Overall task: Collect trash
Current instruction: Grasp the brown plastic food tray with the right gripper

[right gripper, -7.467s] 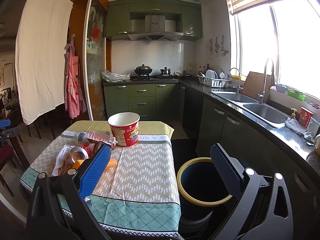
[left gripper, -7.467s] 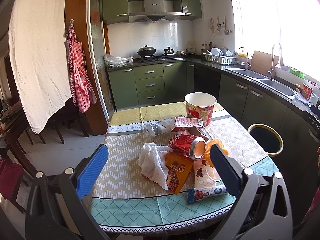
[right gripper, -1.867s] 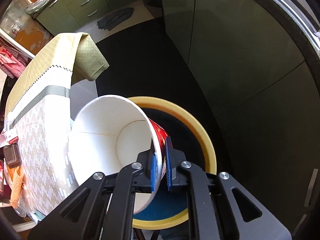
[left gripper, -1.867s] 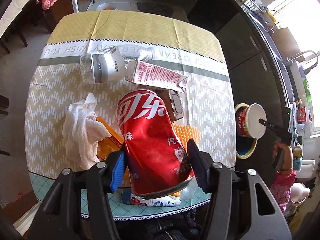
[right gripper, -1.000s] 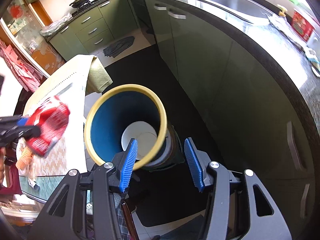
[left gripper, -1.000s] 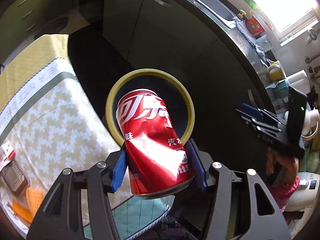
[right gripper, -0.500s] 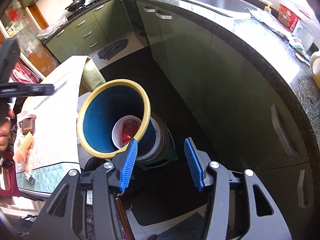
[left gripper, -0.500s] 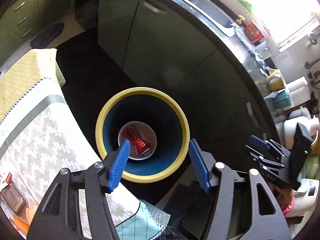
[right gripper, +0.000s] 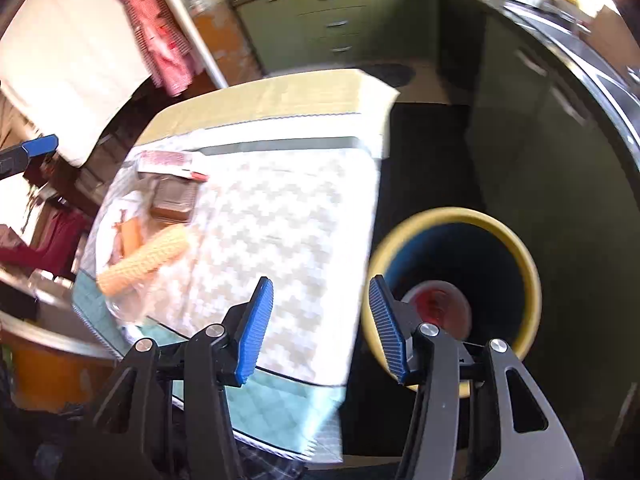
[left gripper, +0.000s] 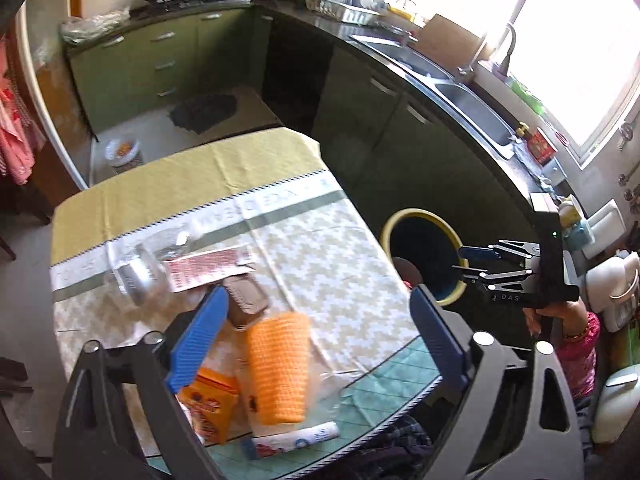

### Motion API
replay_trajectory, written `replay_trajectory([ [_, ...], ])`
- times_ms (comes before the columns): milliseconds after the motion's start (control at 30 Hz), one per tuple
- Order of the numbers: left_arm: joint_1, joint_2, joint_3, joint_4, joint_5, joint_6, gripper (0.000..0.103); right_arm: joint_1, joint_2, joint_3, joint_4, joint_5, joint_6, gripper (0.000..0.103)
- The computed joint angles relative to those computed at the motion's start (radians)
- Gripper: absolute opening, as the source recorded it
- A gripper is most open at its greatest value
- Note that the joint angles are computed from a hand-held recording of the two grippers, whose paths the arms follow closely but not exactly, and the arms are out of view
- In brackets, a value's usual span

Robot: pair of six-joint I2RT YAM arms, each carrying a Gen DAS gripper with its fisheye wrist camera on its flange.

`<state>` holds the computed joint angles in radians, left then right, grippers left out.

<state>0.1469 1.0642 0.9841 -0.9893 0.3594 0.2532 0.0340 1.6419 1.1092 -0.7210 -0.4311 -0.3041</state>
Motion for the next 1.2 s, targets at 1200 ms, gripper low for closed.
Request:
replay_trajectory([
  [1200,0.386,0.307,-0.102,0.309,0.217,0.515,0.097,0.387,0.619,0.736,-0.244,-0.08,0.293,0.063],
])
